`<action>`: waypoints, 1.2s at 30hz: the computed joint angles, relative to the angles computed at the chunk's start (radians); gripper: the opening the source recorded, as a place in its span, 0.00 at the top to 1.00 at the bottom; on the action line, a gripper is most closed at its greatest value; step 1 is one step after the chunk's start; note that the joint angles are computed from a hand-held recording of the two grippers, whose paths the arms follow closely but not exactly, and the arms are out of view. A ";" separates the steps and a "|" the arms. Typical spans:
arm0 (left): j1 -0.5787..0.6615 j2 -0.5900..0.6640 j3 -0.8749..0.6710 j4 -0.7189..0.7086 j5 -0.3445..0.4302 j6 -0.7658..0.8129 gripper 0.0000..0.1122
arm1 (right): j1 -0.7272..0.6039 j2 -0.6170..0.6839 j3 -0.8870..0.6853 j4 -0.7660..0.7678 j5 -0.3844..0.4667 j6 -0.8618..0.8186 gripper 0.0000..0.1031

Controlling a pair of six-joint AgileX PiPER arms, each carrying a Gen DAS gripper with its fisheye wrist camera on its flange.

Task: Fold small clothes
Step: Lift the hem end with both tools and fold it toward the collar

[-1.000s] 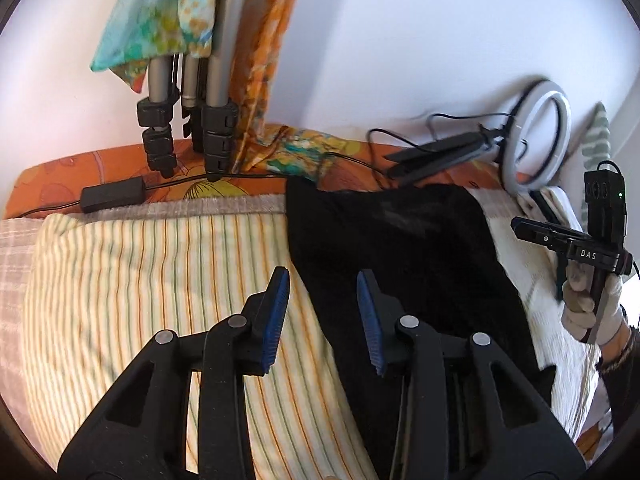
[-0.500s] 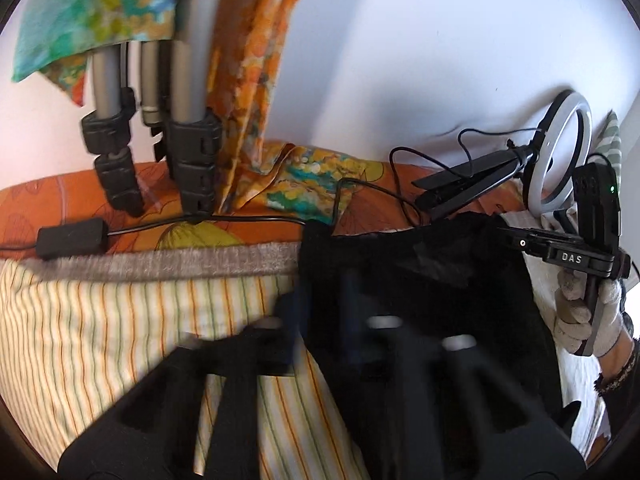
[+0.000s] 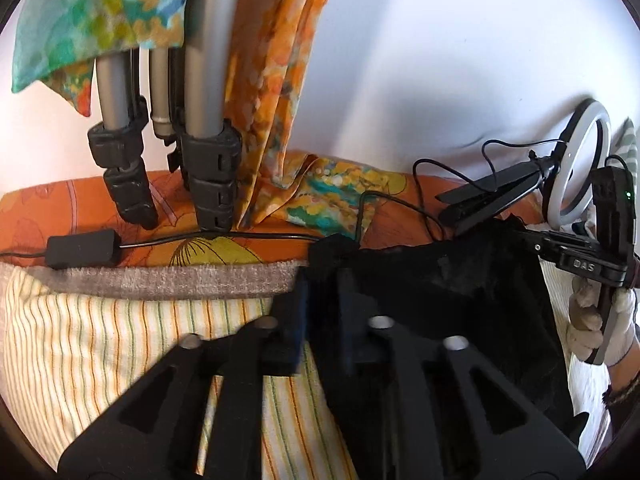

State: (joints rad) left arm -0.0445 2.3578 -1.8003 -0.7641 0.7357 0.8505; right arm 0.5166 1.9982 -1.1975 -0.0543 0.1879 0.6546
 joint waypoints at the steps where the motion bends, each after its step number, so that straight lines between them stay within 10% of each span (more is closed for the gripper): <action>1: -0.003 -0.006 0.013 -0.012 -0.016 0.023 0.84 | 0.007 -0.001 -0.004 -0.045 0.006 0.039 0.81; 4: -0.017 -0.015 0.031 -0.019 -0.035 0.056 0.98 | 0.038 0.019 -0.043 -0.158 0.051 0.126 0.97; 20: 0.022 -0.435 0.537 -0.345 -0.052 0.553 0.98 | 0.197 -0.303 0.186 -0.778 0.029 0.730 0.98; 36: 0.294 -0.975 1.275 -0.412 0.071 1.068 0.98 | 0.832 -0.528 0.379 -0.978 0.408 1.200 0.98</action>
State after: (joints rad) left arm 0.2496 1.3832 -0.5255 -1.1765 0.8070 1.9182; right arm 1.3485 1.4705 -0.8190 -1.0319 0.5956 1.8550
